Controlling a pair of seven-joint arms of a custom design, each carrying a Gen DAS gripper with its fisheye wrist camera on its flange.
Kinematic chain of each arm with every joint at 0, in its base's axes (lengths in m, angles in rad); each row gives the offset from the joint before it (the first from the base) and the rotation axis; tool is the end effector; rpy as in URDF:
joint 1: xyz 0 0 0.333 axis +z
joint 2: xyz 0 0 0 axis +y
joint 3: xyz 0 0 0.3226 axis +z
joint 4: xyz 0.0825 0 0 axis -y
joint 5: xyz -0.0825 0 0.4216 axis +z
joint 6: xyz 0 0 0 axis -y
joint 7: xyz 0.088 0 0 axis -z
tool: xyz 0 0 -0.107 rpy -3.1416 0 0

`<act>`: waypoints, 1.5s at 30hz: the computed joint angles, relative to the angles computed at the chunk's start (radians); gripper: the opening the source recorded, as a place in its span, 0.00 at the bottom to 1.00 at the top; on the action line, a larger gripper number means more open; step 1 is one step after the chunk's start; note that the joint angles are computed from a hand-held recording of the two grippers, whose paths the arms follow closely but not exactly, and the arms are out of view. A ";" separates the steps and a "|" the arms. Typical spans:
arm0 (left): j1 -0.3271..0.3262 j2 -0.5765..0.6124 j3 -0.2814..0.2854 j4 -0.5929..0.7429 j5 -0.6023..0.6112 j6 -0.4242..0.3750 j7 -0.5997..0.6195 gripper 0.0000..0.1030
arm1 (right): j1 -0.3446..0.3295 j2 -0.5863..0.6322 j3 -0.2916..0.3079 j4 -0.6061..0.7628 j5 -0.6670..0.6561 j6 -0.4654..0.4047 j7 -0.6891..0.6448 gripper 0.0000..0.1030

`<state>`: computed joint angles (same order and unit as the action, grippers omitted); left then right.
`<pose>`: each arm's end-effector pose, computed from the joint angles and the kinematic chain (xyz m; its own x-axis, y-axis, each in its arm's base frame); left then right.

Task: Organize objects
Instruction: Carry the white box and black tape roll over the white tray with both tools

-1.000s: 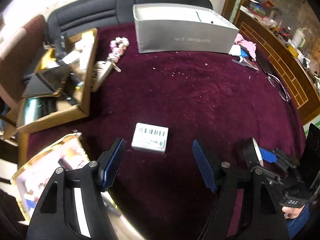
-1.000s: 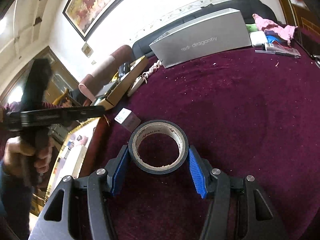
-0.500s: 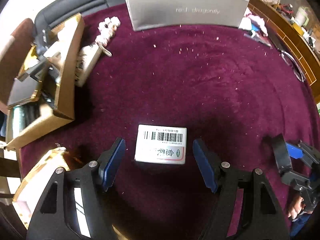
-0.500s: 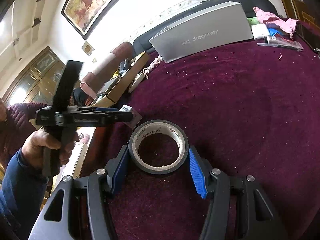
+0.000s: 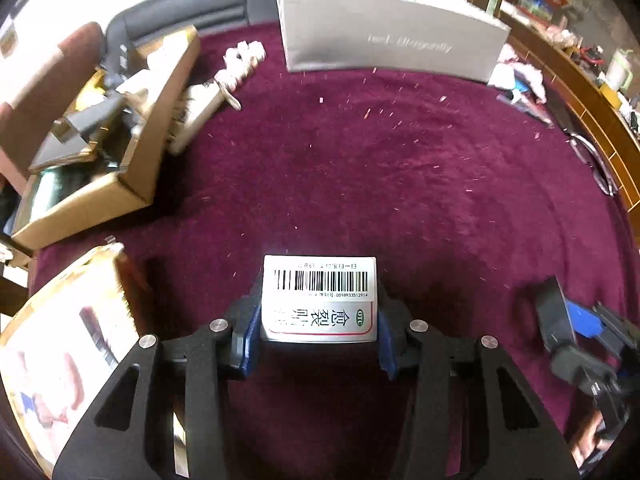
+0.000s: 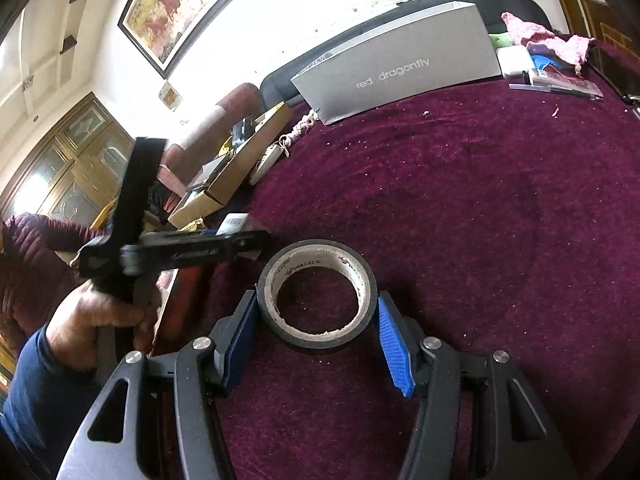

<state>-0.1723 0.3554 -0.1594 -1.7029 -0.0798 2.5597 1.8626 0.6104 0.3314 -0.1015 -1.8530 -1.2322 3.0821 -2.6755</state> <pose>0.6936 -0.2242 0.4334 -0.5136 -0.8578 -0.0171 -0.7419 0.4540 -0.4934 0.5552 0.4043 0.3920 -0.0488 -0.8430 -0.5358 -0.6724 0.4243 -0.6065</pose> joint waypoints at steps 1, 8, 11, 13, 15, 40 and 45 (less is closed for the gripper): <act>0.007 -0.035 -0.007 -0.048 -0.014 0.036 0.015 0.44 | 0.002 -0.003 0.001 -0.001 0.001 -0.009 -0.005 0.55; 0.043 -0.320 -0.053 -0.408 -0.247 0.285 0.211 0.44 | -0.002 -0.012 0.030 0.006 0.005 -0.064 -0.062 0.56; 0.027 -0.416 -0.040 -0.539 -0.291 0.380 0.247 0.45 | -0.004 -0.012 0.041 0.013 0.005 -0.071 -0.083 0.56; 0.021 -0.475 -0.031 -0.625 -0.274 0.458 0.231 0.45 | -0.001 -0.013 0.050 0.020 0.006 -0.090 -0.106 0.56; -0.014 -0.528 0.007 -0.691 -0.333 0.511 0.268 0.45 | 0.006 -0.012 0.055 0.030 -0.003 -0.109 -0.119 0.56; -0.119 -0.690 0.306 -0.997 -0.176 0.844 0.161 0.45 | 0.195 0.176 0.140 0.361 0.283 -0.288 -0.697 0.56; -0.091 -0.683 0.308 -1.012 -0.111 0.874 0.107 0.45 | 0.225 0.218 0.119 0.413 0.358 -0.300 -0.771 0.56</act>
<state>-0.2630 -0.3278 0.1489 -2.7153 -0.1911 3.4338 1.9698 0.8349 0.5498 0.0179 -1.4400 -0.8737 2.7822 -3.4464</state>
